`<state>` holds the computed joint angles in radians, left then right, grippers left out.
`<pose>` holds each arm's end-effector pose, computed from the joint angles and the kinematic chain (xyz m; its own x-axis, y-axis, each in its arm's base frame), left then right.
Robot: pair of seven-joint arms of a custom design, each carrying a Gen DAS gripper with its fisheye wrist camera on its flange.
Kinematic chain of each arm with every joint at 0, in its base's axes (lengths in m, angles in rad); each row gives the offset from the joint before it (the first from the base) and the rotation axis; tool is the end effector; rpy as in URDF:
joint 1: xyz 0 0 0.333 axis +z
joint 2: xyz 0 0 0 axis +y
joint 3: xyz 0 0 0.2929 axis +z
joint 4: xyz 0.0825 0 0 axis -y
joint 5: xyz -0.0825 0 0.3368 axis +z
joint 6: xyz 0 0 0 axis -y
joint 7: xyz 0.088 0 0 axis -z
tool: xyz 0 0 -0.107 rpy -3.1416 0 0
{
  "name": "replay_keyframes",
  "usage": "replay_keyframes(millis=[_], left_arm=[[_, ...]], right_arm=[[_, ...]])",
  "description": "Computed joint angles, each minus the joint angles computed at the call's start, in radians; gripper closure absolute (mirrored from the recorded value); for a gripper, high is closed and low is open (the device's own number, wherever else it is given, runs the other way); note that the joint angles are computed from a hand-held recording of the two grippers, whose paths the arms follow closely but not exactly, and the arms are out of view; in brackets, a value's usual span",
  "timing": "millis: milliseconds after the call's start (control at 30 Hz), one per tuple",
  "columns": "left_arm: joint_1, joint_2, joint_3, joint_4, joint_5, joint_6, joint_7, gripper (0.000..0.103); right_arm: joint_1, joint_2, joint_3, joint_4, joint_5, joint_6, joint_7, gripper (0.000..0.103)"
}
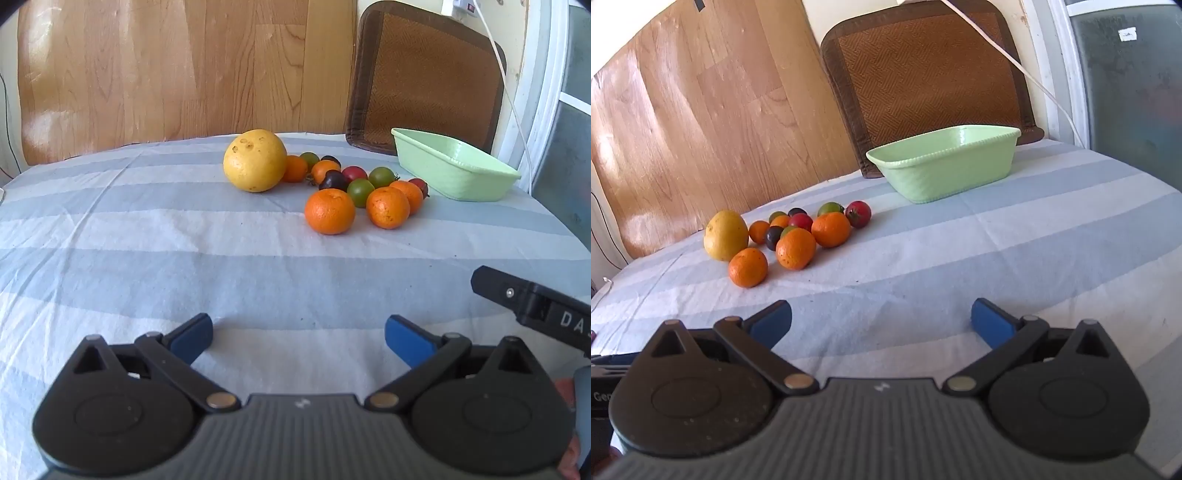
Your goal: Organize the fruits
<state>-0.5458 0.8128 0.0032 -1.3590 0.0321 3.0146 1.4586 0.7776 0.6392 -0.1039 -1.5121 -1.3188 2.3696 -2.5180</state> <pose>0.6255 -0.3808 0.3465 -0.4673 -0.8824 0.0549 -0.6080 0.2757 -0.7445 0.5314 0.4272 0.3275 -0.3849 -0.8857 -0.2594 -0.3806 0.4084 -0.8297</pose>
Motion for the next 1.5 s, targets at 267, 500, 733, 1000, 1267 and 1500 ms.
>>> replay_keyframes(millis=[267, 500, 733, 1000, 1267, 1500], left_arm=[[0.038, 0.009, -0.048, -0.016, -0.024, 0.051, 0.034, 0.000], [-0.069, -0.014, 0.082, -0.045, -0.003, 0.029, 0.029, 0.000], [-0.033, -0.042, 0.072, -0.121, -0.033, 0.175, 0.037, 0.000], [-0.155, 0.040, 0.310, -0.040, -0.180, 0.210, 0.050, 0.000], [-0.016, 0.115, 0.132, 0.146, -0.109, 0.086, 0.056, 0.000], [-0.023, 0.169, 0.154, 0.237, -0.028, 0.025, -0.032, 0.000]], right_arm=[[0.000, -0.017, 0.000, -0.023, -0.004, 0.000, 0.015, 0.000], [0.018, -0.038, -0.022, -0.061, -0.062, 0.013, 0.141, 0.000], [0.016, -0.006, -0.009, -0.019, -0.072, -0.013, 0.148, 0.000], [0.027, 0.009, -0.013, 0.012, -0.103, -0.068, 0.124, 0.003], [0.041, 0.085, -0.037, 0.130, -0.101, -0.057, -0.001, 0.003], [0.042, 0.156, -0.073, 0.224, -0.053, -0.013, -0.088, 0.005]])
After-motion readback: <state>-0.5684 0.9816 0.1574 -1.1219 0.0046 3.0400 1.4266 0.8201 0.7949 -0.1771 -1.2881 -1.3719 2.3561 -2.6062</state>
